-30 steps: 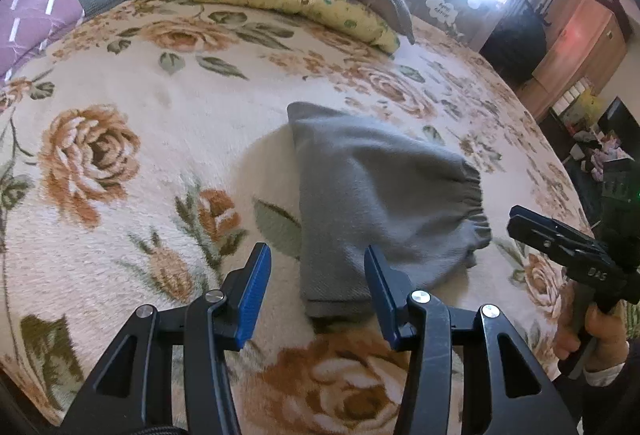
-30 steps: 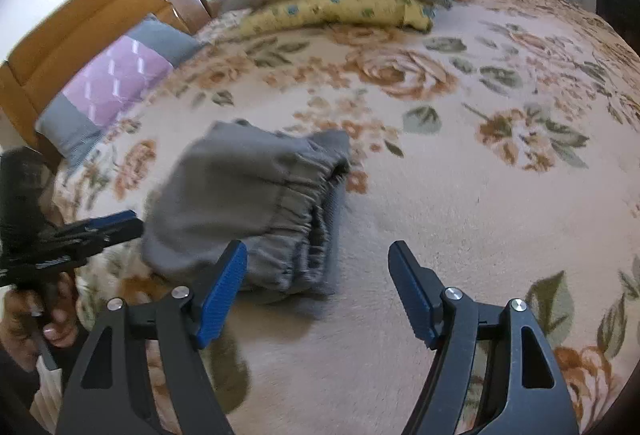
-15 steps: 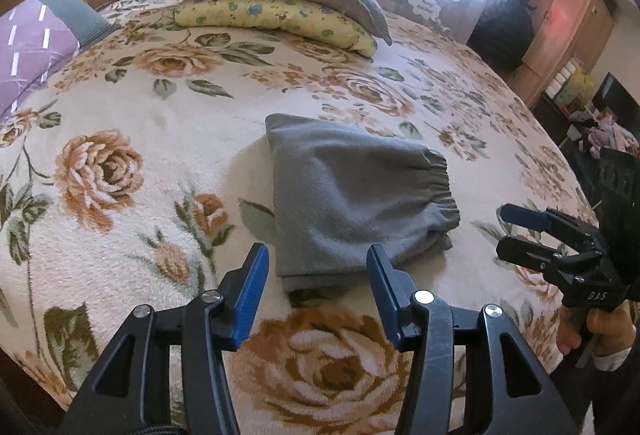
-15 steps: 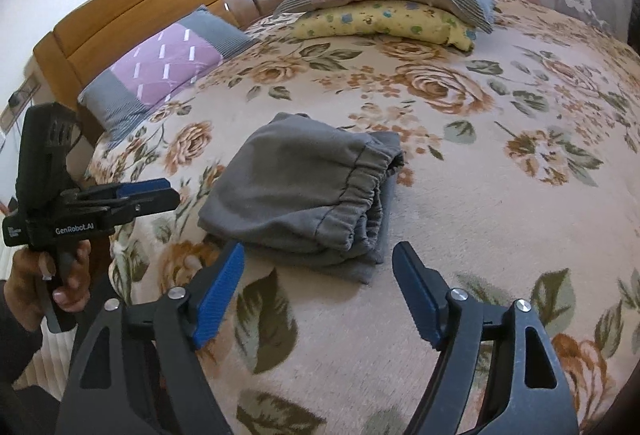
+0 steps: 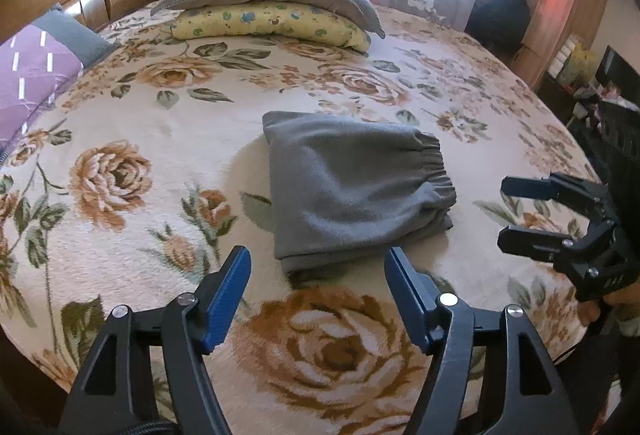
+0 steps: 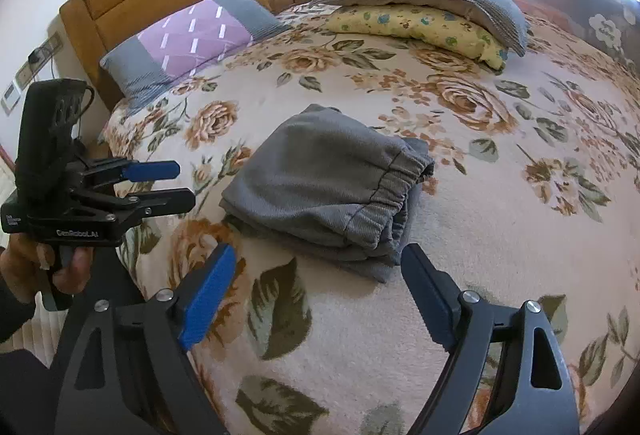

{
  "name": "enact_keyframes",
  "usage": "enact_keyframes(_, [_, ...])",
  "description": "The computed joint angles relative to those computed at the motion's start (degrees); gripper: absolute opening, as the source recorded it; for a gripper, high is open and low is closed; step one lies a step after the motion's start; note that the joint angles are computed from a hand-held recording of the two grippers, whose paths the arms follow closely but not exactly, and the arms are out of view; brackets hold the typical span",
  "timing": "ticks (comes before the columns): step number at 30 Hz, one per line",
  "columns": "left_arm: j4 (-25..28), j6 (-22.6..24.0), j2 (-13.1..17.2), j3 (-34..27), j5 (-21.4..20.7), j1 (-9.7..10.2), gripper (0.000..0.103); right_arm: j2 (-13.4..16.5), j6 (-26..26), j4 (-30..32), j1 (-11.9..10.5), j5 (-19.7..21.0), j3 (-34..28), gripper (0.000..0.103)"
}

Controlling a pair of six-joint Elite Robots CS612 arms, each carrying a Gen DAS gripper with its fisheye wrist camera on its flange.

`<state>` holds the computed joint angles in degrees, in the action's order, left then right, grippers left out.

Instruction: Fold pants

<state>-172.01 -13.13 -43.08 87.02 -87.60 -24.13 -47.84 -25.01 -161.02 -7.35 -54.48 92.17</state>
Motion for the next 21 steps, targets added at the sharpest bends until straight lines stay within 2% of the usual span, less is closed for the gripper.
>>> enact_keyframes(9, [-0.67, 1.29, -0.81, 1.36, 3.03, -0.65, 0.078, -0.21, -1.84, 1.2, -0.12, -0.27, -0.14, 0.086])
enact_keyframes(21, [-0.76, 1.58, -1.58, 2.53, 5.03, -1.02, 0.08, -0.48, -6.39, 3.79, 0.29, 0.28, -0.74, 0.088])
